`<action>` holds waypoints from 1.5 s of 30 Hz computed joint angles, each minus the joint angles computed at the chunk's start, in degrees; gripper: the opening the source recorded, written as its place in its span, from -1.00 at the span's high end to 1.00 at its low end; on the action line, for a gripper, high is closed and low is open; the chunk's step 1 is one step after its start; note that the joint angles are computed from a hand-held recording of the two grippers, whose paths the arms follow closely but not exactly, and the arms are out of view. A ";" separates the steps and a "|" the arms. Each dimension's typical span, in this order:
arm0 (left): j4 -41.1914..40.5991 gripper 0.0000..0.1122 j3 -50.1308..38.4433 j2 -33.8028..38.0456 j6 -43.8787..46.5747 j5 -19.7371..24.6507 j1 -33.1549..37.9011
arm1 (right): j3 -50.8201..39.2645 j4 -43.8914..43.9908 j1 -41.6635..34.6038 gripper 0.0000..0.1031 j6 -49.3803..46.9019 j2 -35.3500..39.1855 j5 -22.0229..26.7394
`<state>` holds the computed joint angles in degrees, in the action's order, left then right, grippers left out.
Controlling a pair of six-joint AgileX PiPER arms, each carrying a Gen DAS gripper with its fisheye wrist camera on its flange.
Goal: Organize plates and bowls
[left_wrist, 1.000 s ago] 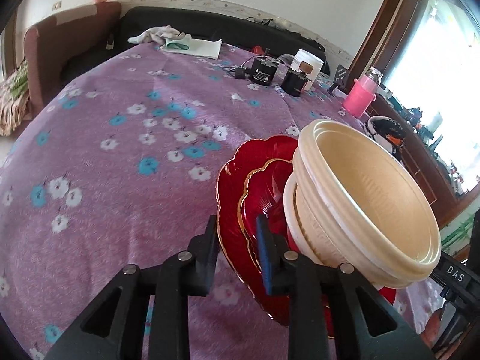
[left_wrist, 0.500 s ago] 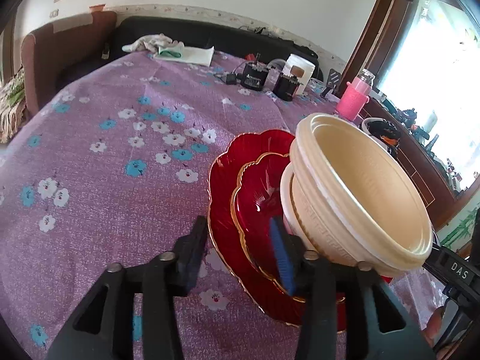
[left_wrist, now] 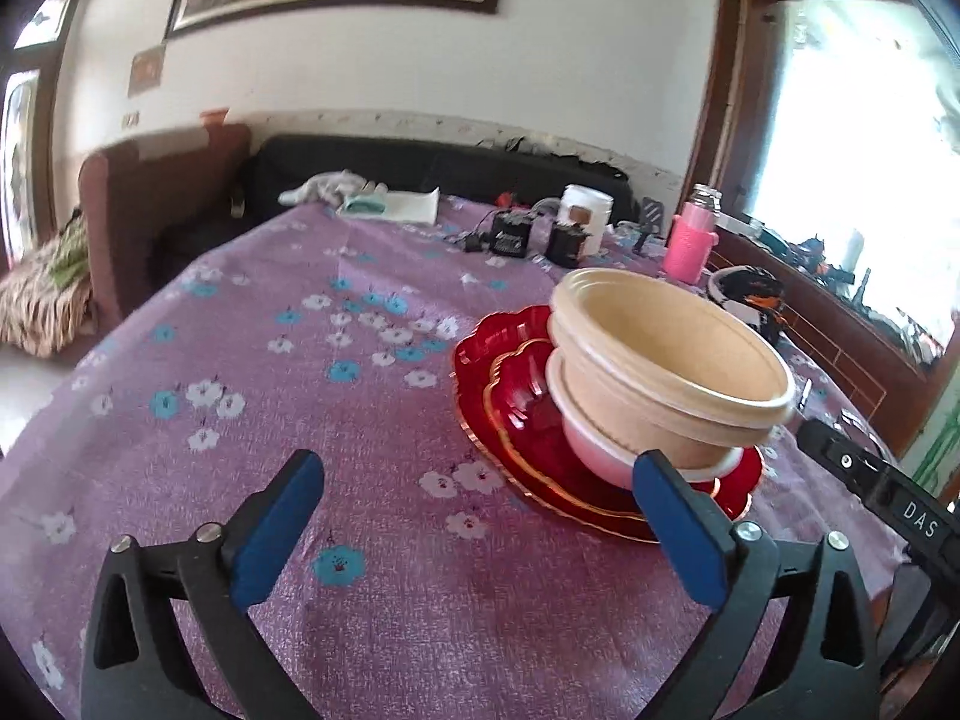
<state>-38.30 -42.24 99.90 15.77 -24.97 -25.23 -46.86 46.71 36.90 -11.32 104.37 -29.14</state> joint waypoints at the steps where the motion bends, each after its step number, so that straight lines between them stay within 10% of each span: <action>1: -1.53 -0.83 -0.25 0.08 2.37 -0.08 -0.64 | -0.27 2.85 1.43 -0.59 -3.49 0.12 -1.65; 6: -11.40 -0.83 -2.94 1.50 17.00 0.04 -3.66 | -0.41 7.57 6.80 -0.93 -13.11 0.75 -8.68; 16: -5.62 -0.83 0.96 -0.37 11.51 -4.79 -4.96 | 1.84 0.54 3.75 -0.98 -2.53 -0.04 -8.00; 30: -11.21 -0.83 -1.20 -0.73 13.72 3.70 -0.28 | 0.73 4.50 3.86 -0.98 -5.83 0.33 -6.97; 45: -32.40 -0.84 -3.13 1.04 35.17 -6.75 -6.78 | 0.59 3.27 3.84 -0.98 -5.17 0.51 -6.73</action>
